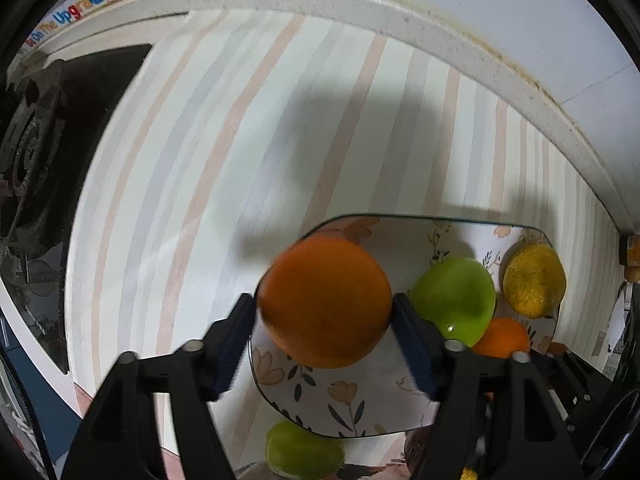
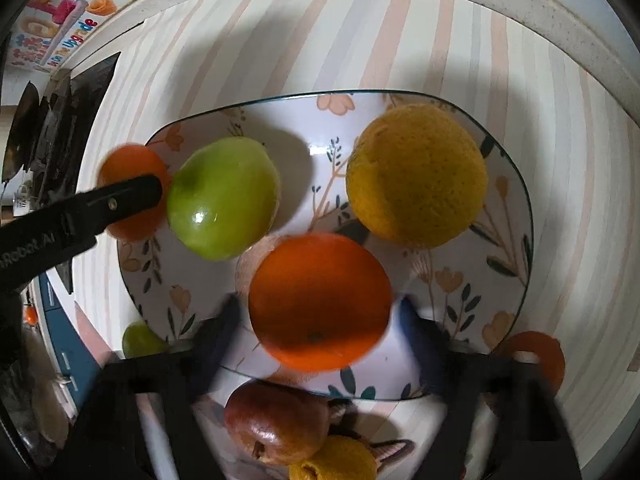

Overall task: Organize fruits
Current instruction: 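Carry the orange and tangerine onto the floral plate and open both grippers, then lift both grippers away from the plate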

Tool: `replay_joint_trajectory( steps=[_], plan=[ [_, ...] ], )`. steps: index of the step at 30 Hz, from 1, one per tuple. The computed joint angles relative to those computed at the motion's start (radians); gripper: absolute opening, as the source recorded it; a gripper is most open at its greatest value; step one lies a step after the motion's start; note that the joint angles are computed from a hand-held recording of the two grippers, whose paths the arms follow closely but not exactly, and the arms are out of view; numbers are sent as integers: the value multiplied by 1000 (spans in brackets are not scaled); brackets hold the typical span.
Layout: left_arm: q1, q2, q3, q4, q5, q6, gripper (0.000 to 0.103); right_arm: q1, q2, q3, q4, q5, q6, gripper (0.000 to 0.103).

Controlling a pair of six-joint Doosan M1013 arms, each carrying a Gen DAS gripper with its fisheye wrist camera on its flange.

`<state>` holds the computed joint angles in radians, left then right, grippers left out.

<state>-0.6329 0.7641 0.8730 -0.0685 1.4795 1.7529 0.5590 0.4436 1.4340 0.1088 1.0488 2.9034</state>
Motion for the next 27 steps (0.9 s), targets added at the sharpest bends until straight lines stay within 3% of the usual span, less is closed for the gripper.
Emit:
replay_joint_trajectory(
  steps=[1,2,6,15,27],
  plan=[
    [3,2,-7,-5,-6,2,92,1,-4,0,-7,3,3,95],
    [3,-3,-3,-7,-19,0,94,2,-9,0,-13,4,6,95],
    [6,-20,1,-10,-33,-5,94,10,-42,10,-49,19,46,95],
    [6,-143,122,34,-154,-27,94,61,-60,-52,-198,178,104,96],
    [12,-332,320,29,-314,-32,94,162,-111,-94,-334,236,148,96]
  ],
)
